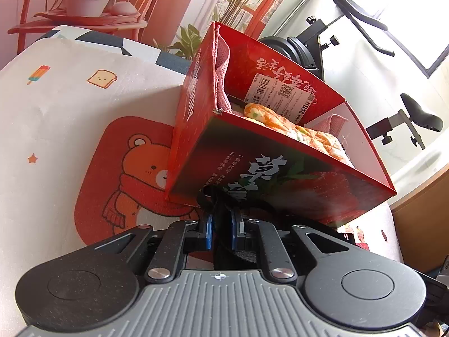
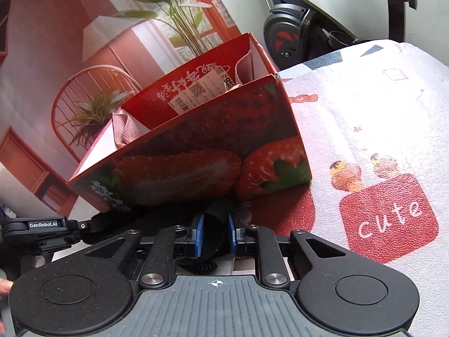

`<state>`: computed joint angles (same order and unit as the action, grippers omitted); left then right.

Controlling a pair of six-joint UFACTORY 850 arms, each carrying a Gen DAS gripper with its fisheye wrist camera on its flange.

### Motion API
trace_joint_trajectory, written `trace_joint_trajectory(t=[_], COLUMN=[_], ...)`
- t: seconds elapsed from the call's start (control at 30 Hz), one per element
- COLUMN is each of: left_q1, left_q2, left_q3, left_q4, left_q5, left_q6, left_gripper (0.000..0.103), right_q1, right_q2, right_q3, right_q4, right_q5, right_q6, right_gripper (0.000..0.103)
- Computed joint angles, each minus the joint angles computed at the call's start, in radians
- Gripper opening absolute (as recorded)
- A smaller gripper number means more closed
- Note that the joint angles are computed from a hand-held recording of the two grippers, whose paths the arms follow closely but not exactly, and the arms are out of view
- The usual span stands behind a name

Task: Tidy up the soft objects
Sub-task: 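Close both grippers on the black fabric item, then lift the black fabric item with both grippers over the red box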

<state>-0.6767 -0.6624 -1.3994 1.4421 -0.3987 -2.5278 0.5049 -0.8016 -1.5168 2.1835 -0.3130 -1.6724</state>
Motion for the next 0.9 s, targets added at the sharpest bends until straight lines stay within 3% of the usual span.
trace_joint_trajectory(t=[0.1,0.3,0.57,0.9], left_q1=[-0.014,-0.047,-0.090,-0.117], left_q2=[0.010,0.037,0.072,0.097], left_q3=[0.009,0.024,0.038,0.056], left_q4=[0.020,0.072,0.107,0.125], left_q5=[-0.037,-0.105,-0.203,-0.263], left_q6=[-0.013,-0.027,-0.021,-0.032], left_gripper=[0.011,0.010,0.010,0.010], right_q1=[0.006,0.016,0.025,0.025], right_q2=[0.020,0.061,0.099,0.141], right_q3=[0.024,0.053,0.073,0.116], right_q4=[0.117,0.292,0.348,0.448], right_q5=[-0.007,-0.041,-0.069,-0.106], right_q6=[-0.134,-0.382,-0.477,-0.577], right_gripper=[0.010,0.008,0.007,0.007])
